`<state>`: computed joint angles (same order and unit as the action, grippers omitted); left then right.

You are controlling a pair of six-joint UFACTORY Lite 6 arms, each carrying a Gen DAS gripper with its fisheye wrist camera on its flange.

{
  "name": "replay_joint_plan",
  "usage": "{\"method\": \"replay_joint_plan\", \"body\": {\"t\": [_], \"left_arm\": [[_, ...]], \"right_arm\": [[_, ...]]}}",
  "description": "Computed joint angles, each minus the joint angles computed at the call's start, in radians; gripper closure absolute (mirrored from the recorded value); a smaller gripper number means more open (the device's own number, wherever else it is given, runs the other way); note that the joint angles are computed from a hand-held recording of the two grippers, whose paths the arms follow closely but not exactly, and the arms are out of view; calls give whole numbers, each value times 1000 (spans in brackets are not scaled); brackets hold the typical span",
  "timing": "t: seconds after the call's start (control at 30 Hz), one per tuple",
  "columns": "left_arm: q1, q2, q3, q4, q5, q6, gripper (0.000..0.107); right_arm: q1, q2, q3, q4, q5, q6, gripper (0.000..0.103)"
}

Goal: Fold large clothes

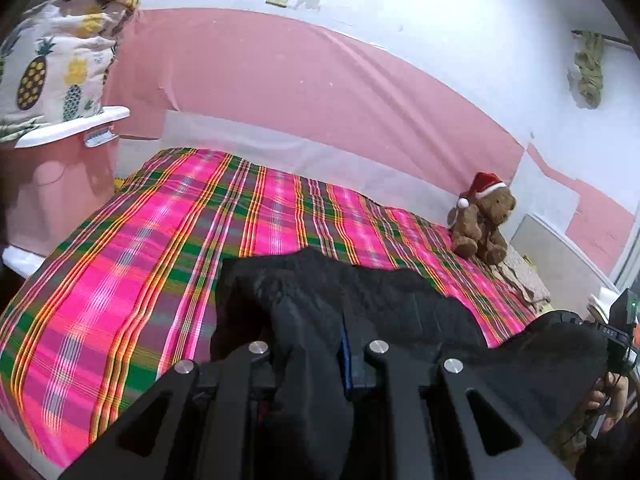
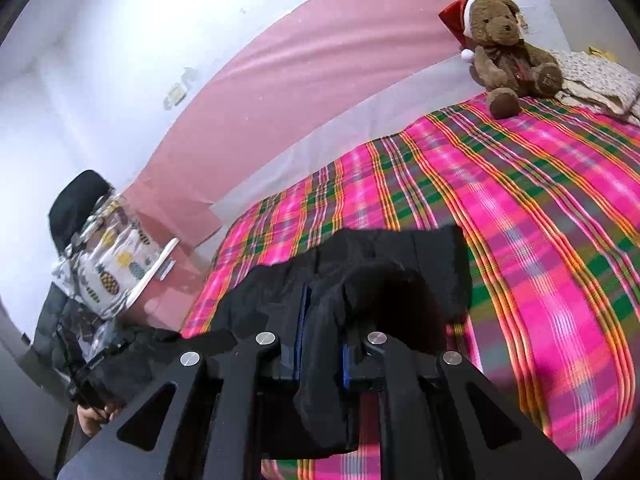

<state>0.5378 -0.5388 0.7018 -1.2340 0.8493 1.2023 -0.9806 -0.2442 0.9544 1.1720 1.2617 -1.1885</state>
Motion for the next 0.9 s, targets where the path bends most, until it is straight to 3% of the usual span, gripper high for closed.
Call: {"method": "replay_joint_plan", "body": {"t": [0.17,0.37,0.53,0.73,0.83,0.9], "left_arm": [[-219,345,254,-26,-244,-43,89],[-334,790,597,71,-394,-176,87],[-364,1073,802,150,-421,-276,82],[-363,1149,856,100,-399,-234,78],[-350,1144,889,145,-352,-282,73],[-337,1149,921,159,-308,-319,66]], "right_arm": [[259,262,272,-37,-249,167,89],[504,652,695,-291,-430,517,88],[568,955,973,-402,-413,669,84],[538,1142,1166,-340,-304,690,79],[499,1183,1273,-286,-193,710,67],[474,1196,1332,-247,-138,723,47]]}}
